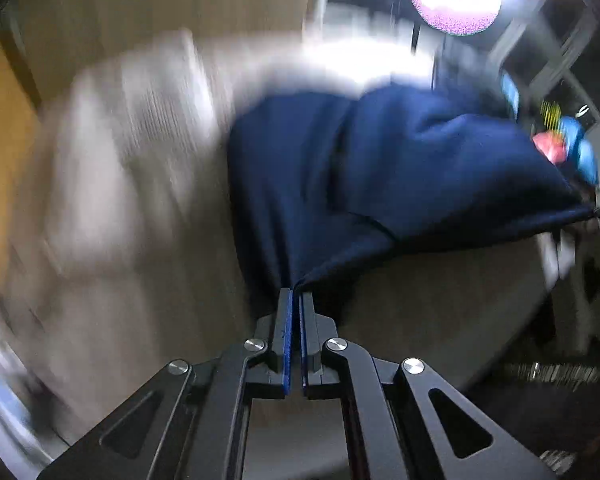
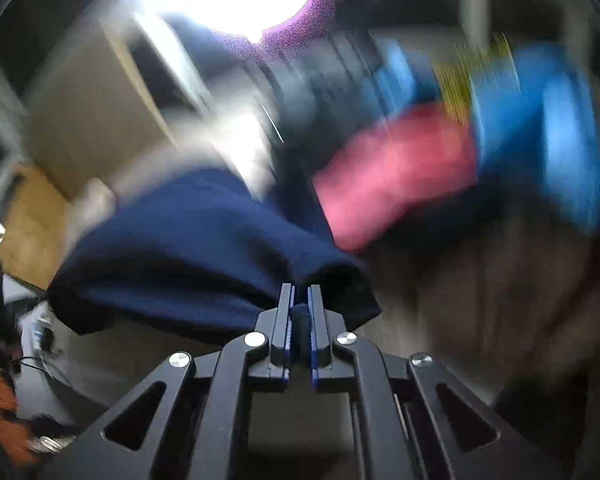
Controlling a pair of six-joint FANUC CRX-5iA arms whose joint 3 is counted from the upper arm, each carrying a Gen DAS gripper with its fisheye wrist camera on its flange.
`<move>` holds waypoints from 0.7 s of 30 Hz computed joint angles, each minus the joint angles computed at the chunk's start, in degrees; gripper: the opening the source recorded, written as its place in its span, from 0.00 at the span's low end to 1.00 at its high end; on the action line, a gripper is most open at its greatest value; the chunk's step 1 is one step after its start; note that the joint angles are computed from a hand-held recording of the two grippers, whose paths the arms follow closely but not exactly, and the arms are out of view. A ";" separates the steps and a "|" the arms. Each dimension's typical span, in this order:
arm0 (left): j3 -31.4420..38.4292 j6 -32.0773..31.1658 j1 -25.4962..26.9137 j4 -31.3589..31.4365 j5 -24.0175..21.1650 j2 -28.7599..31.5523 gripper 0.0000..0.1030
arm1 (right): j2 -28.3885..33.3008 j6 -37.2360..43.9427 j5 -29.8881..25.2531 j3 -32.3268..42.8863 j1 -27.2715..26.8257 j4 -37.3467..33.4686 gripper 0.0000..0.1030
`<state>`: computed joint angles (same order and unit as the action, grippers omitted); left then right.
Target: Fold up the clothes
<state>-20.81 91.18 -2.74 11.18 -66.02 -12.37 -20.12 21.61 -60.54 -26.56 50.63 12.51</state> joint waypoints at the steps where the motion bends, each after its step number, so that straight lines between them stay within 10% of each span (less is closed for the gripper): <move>1: -2.16 -0.55 0.26 1.34 -1.36 0.08 0.03 | 0.07 -0.99 -1.38 -0.73 0.29 -3.13 0.07; 10: 4.07 -5.20 -0.44 -8.72 -10.02 -2.52 0.16 | -1.97 -5.27 -13.48 2.19 9.01 7.99 0.32; 13: 6.20 -5.74 1.60 -7.05 -6.23 -2.26 0.18 | 0.83 -2.51 -7.02 4.84 6.69 11.09 0.50; 21: 13.89 0.90 -1.92 -4.85 8.66 12.33 0.33 | 29.12 27.04 10.11 25.74 -5.82 -2.83 0.50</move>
